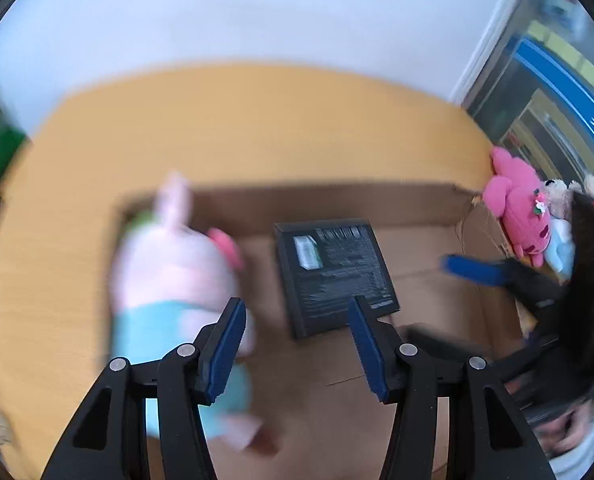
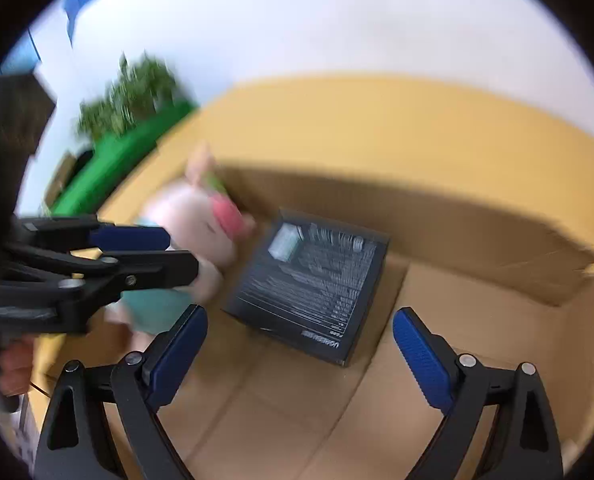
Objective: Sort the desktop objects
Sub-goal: 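Lower the black box into the cardboard box and open both grippers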
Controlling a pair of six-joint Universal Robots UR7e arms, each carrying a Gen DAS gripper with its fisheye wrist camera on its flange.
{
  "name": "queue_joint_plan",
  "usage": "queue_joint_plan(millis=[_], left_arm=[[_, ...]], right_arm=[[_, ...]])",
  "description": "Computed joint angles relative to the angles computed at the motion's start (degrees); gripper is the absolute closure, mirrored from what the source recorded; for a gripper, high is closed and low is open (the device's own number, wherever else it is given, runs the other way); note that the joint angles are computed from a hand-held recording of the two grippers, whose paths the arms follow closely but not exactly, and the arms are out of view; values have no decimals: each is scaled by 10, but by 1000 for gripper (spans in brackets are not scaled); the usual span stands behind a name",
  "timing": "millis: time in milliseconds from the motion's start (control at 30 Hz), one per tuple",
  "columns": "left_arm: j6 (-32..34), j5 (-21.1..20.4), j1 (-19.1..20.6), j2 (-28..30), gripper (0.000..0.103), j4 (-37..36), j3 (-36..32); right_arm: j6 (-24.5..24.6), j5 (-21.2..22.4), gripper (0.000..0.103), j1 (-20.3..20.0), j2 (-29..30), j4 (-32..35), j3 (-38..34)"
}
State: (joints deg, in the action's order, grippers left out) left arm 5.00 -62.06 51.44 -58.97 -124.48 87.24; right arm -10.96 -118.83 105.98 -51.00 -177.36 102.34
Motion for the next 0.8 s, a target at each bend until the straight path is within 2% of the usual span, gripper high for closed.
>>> queue_joint_plan(millis=[100, 133, 167, 233, 300, 367, 467, 600, 700, 800], left_arm=[[48, 37, -26, -88, 29, -95, 84], [57, 45, -34, -109, 22, -116, 102], [68, 57, -45, -142, 18, -142, 130], [78, 81, -61, -171, 5, -166, 157], [77, 110, -76, -207, 2, -180, 193], [61, 102, -81, -236, 2, -162, 213], [50, 76, -88, -288, 2, -160, 259], [87, 86, -113, -335, 1, -208, 350], [81, 88, -122, -356, 1, -177, 391], [48, 49, -127, -389, 1, -142, 422]], right_arm=[[-36, -22, 5, 44, -42, -106, 68], [-56, -37, 0, 64, -47, -151, 87], [-70, -52, 0, 79, -49, -192, 103], [-88, -87, 0, 109, -40, -257, 119], [-82, -116, 0, 130, -45, -284, 142], [-51, -127, 0, 141, -52, -292, 163], [4, -110, 0, 137, -76, -284, 201], [54, -150, 0, 144, -101, -290, 266], [92, -128, 0, 143, -148, -288, 344], [152, -197, 0, 162, -157, -272, 396]])
